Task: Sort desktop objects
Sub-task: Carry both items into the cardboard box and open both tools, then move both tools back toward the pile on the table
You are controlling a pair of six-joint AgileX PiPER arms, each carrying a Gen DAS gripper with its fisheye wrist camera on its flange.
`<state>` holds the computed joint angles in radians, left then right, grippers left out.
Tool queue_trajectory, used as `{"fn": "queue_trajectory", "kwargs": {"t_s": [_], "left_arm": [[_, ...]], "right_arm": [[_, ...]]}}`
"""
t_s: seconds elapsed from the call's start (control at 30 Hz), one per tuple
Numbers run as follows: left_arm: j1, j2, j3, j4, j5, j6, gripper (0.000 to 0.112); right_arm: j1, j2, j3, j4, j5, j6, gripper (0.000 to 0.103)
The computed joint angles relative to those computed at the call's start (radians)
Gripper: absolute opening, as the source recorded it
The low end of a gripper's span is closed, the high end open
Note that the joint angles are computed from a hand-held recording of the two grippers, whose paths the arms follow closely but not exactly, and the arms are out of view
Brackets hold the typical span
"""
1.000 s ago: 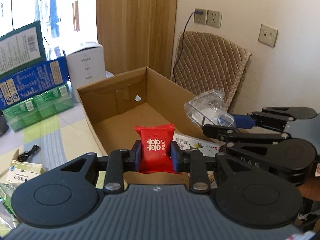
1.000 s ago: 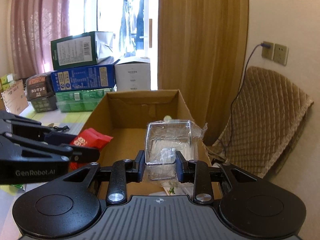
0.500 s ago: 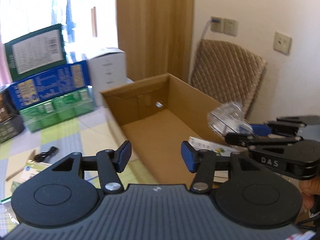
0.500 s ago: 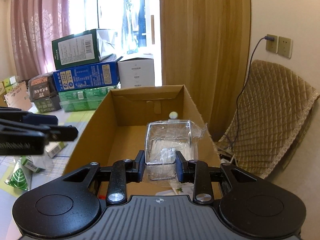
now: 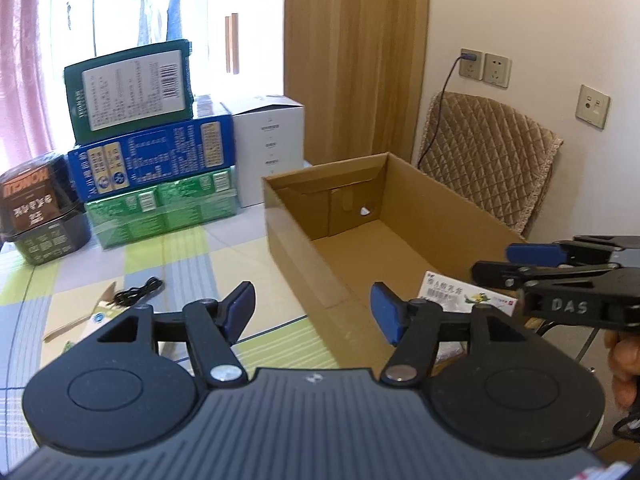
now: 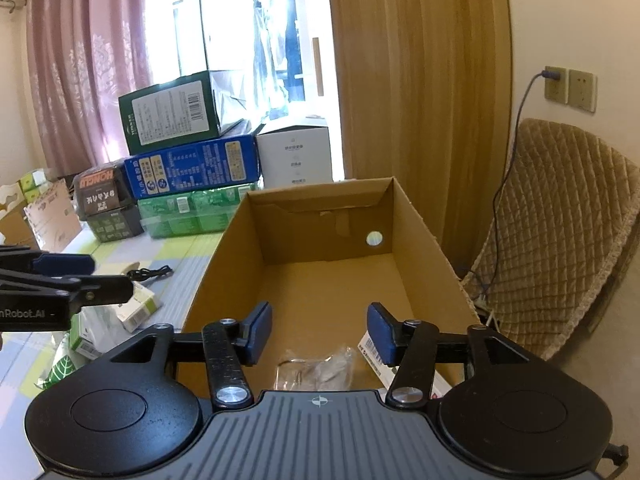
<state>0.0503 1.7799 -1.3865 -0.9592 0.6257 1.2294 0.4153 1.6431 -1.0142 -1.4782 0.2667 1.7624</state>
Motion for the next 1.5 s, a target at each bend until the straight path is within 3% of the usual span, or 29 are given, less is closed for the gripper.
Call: {"fn": "queue_trajectory", "kwargs": {"t_s": [0.47, 0.6, 0.8, 0.9, 1.07, 1.17, 1.5], "left_arm": [[0.149, -0.029, 0.013, 0.023, 0.035, 0.005, 0.069], [0.222, -0.068, 0.026, 0.038, 0.036, -0.004, 0.077], [0.332, -0.103, 0.094, -0.005, -0.032, 0.060, 0.083], [0.378, -0.082, 0.108, -0.028, -0.038, 0.108, 0.083], [0.433, -0.031, 0.130, -0.117, -0.062, 0.245, 0.084], [0.461, 0.002, 0.102, -0.137, -0.048, 0.268, 0.084], [0.508, 0.080, 0.005, -0.092, -0.042, 0.187, 0.087]], "right_arm": [[0.142, -0.003, -0.095, 0.050, -0.005, -0.067, 0.070], [0.185, 0.023, -0.141, 0.064, -0.028, -0.080, 0.070], [0.252, 0.092, -0.243, 0.137, -0.027, -0.171, 0.075], [0.287, 0.137, -0.296, 0.135, 0.000, -0.173, 0.085], [0.335, 0.205, -0.397, 0.302, 0.043, -0.361, 0.085], [0.358, 0.217, -0.417, 0.312, 0.070, -0.385, 0.085], [0.362, 0.331, -0.483, 0.474, 0.023, -0.575, 0.085]]}}
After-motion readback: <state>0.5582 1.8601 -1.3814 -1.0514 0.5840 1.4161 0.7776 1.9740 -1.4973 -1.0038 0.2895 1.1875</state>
